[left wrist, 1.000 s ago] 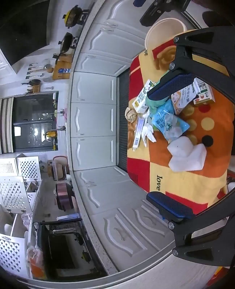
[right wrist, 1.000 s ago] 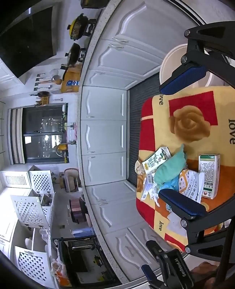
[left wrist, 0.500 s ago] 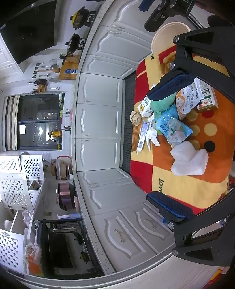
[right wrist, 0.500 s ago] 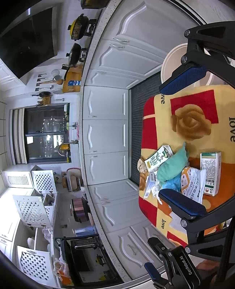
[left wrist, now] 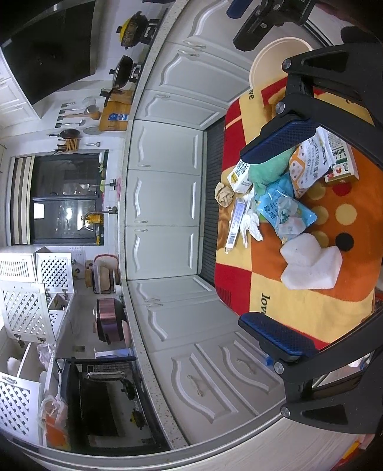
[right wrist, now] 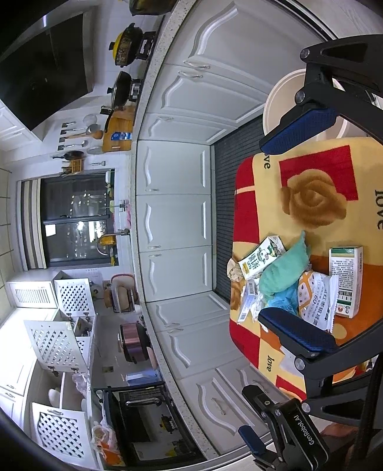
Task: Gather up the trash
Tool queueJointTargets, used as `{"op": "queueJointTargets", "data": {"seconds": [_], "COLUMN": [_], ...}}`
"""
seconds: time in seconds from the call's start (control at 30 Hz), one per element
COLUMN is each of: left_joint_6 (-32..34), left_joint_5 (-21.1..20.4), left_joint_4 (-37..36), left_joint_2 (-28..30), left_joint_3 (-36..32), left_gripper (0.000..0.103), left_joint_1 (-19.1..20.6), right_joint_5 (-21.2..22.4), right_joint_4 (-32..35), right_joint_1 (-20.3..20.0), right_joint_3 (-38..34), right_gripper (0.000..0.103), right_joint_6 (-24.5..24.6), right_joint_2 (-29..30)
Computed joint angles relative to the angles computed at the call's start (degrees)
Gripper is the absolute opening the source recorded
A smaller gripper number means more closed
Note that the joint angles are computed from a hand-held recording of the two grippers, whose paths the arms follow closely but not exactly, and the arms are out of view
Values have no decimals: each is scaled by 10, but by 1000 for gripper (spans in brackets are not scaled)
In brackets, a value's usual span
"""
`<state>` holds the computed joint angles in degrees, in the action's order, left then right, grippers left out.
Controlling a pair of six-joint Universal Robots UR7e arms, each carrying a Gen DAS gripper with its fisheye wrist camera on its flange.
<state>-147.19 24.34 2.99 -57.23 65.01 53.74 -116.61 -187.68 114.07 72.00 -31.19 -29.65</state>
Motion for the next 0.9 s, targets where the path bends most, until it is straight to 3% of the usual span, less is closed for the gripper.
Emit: {"op": "queueJointTargets", "data": {"seconds": [0.9], "left_joint_6": [-6], "left_joint_5": [9], "left_joint_4": [-5], "left_joint_2": [1], "left_joint_3": [7], "left_gripper": [101], "left_joint_1": [0], "right_joint_5": [3], "right_joint_4": [2], "right_joint_1": [-3], "right_joint_3": [0], "right_gripper": [103], "right_joint_6": [5], "right_joint_2": [-3]}}
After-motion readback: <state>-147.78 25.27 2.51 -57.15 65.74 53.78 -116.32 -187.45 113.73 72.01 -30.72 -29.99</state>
